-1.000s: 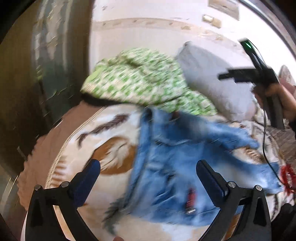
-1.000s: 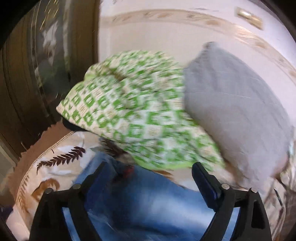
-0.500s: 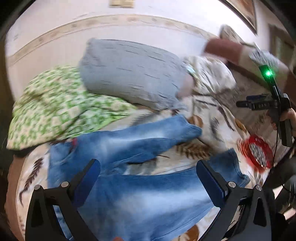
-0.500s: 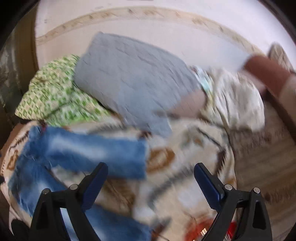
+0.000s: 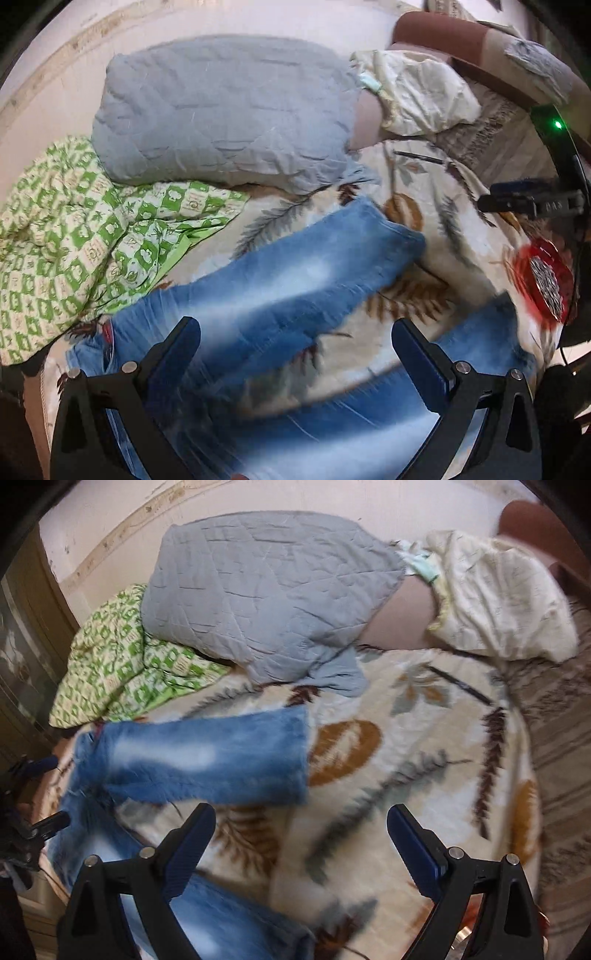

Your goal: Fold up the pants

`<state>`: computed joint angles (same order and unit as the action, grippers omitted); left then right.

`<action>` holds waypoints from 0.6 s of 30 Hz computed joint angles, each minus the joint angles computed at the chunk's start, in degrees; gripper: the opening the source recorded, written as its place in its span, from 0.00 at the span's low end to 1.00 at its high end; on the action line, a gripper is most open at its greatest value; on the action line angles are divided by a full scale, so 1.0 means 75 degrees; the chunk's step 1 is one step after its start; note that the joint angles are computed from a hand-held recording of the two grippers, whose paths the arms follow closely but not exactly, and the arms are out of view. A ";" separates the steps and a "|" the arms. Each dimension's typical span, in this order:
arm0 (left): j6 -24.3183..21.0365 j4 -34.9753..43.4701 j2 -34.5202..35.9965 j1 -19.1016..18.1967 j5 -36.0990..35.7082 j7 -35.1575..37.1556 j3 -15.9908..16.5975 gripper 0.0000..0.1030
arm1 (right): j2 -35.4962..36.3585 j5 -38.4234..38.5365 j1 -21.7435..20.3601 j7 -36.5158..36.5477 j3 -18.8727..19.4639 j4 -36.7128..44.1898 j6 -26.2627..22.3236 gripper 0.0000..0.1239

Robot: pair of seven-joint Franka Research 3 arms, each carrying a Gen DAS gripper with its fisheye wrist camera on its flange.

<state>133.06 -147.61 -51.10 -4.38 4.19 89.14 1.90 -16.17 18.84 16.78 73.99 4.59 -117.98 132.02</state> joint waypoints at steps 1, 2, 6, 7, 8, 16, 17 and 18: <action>-0.0017 0.0165 0.0279 -0.0042 -0.0063 0.0153 0.0198 1.00 | 0.0316 -0.0009 0.0021 0.0042 0.0038 0.0235 0.0014 0.77; 0.0058 0.0393 0.0716 -0.0023 -0.0118 0.0326 0.0408 1.00 | 0.0586 0.0001 0.0046 0.0054 0.0049 0.0463 -0.0056 0.77; 0.0046 0.1103 0.1974 0.0020 -0.0465 0.1252 0.0827 1.00 | 0.1970 -0.0307 0.0096 0.0573 0.0131 0.1671 -0.0397 0.77; 0.0015 0.1295 0.2344 0.0064 -0.0502 0.1527 0.0851 1.00 | 0.2223 -0.0359 0.0111 0.0691 0.0121 0.1890 -0.0432 0.77; 0.0041 0.1409 0.2619 0.0126 -0.0515 0.1753 0.0828 1.00 | 0.2540 -0.0417 0.0131 0.0846 0.0112 0.2188 -0.0515 0.77; 0.0470 0.2011 0.4384 0.0946 -0.0029 0.2815 0.0224 1.00 | 0.4844 -0.0722 0.0265 0.1409 -0.0018 0.4510 -0.1403 0.77; 0.0522 0.2092 0.4575 0.1026 -0.0020 0.2901 0.0186 1.00 | 0.5025 -0.0667 0.0253 0.1401 -0.0008 0.4694 -0.1484 0.77; 0.0509 0.2172 0.4709 0.1098 -0.0064 0.2928 0.0149 1.00 | 0.5197 -0.0578 0.0231 0.1370 0.0013 0.4870 -0.1572 0.77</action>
